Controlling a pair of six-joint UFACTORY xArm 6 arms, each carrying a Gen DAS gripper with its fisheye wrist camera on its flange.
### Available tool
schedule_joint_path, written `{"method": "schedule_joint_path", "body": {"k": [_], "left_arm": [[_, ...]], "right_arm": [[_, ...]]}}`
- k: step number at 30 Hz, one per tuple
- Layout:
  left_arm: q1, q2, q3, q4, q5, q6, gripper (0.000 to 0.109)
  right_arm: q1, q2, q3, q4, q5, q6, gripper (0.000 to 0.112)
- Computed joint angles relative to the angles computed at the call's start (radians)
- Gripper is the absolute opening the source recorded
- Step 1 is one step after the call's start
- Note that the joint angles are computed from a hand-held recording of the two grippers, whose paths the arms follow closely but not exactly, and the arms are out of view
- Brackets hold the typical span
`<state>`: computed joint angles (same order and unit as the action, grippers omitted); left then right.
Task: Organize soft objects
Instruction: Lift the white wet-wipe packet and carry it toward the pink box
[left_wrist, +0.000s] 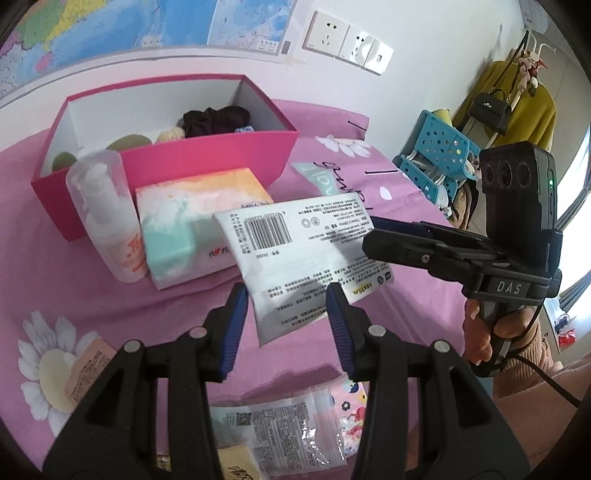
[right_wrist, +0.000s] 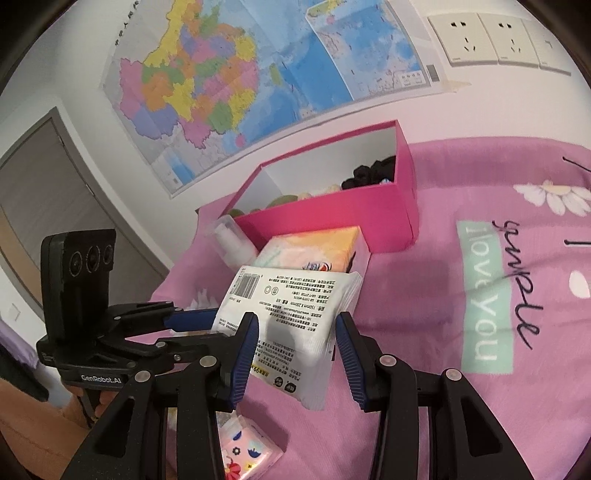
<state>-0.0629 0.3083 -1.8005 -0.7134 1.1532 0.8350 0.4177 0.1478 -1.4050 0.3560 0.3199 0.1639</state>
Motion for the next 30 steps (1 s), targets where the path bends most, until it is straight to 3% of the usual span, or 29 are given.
{"method": "schedule_joint_path", "body": {"k": [21,30], "left_arm": [[-0.014,0.028,-0.063,-0.015,-0.049,0.002,0.046],[-0.021,0.080,-0.153,-0.003,-0.059,-0.026,0.046]], "right_arm": [[-0.015,0.035,-0.066,-0.024,-0.009,-0.010,0.045],[-0.026,0.069,-0.129,-0.029,0.002,-0.035,0.045]]}}
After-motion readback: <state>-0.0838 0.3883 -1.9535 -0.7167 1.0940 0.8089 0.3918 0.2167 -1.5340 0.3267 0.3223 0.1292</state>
